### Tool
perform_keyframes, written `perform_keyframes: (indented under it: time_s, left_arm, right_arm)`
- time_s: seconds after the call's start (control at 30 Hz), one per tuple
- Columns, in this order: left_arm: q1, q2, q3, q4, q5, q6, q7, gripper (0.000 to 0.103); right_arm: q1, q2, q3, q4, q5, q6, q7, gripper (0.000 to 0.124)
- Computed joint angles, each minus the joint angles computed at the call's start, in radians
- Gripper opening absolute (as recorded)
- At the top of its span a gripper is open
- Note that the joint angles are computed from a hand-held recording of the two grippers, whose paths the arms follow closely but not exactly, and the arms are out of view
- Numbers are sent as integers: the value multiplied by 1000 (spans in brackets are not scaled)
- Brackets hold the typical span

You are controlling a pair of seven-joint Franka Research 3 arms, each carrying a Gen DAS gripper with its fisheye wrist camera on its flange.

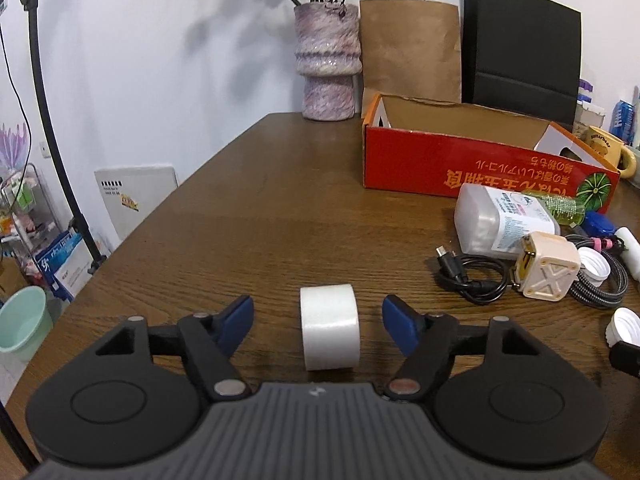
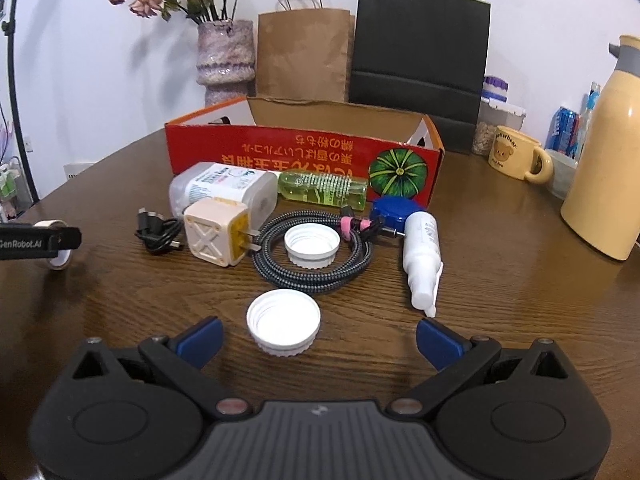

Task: Organize rigid objects
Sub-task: 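Grasp the white tape roll with the left gripper while the right gripper grasps a white cap, then carry the tape roll and cap into the cardboard box and open both grippers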

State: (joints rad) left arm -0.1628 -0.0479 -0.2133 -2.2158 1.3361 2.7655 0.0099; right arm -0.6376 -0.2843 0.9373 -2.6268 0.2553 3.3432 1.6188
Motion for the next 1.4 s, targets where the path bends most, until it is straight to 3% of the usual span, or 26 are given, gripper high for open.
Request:
perform_keyframes:
  time_s: [0.17, 0.3, 0.43, 0.6, 0.7, 0.87, 1.23, 1.4]
  left_arm:
    - [2, 11, 5, 2, -31, 13, 20, 58]
    - [2, 18, 8, 3, -52, 23, 45, 55]
    - [1, 24, 10, 6, -52, 31, 48, 49]
    - [3, 23, 14, 3, -29, 56, 27, 33]
    - [6, 23, 15, 3, -25, 63, 14, 26]
    - [7, 24, 16, 5, -16, 74, 8, 26]
    - [10, -16, 4, -1, 92, 83, -77, 25]
    - [8, -39, -6, 9, 123, 96, -86, 25]
  right_arm:
    - [1, 43, -7, 23, -18, -9, -5, 88]
    - [127, 79, -126, 19, -8, 18, -43, 74]
    - [183, 91, -174, 15, 29, 39, -78, 60]
    - [305, 105, -287, 5, 39, 66, -112, 40]
    - [347, 107, -320, -1, 60, 76, -141, 40]
    - [417, 113, -380, -4, 97, 92, -183, 40]
    - [632, 101, -585, -25, 132, 136, -226, 40]
    - [689, 91, -635, -22, 182, 159, -277, 40]
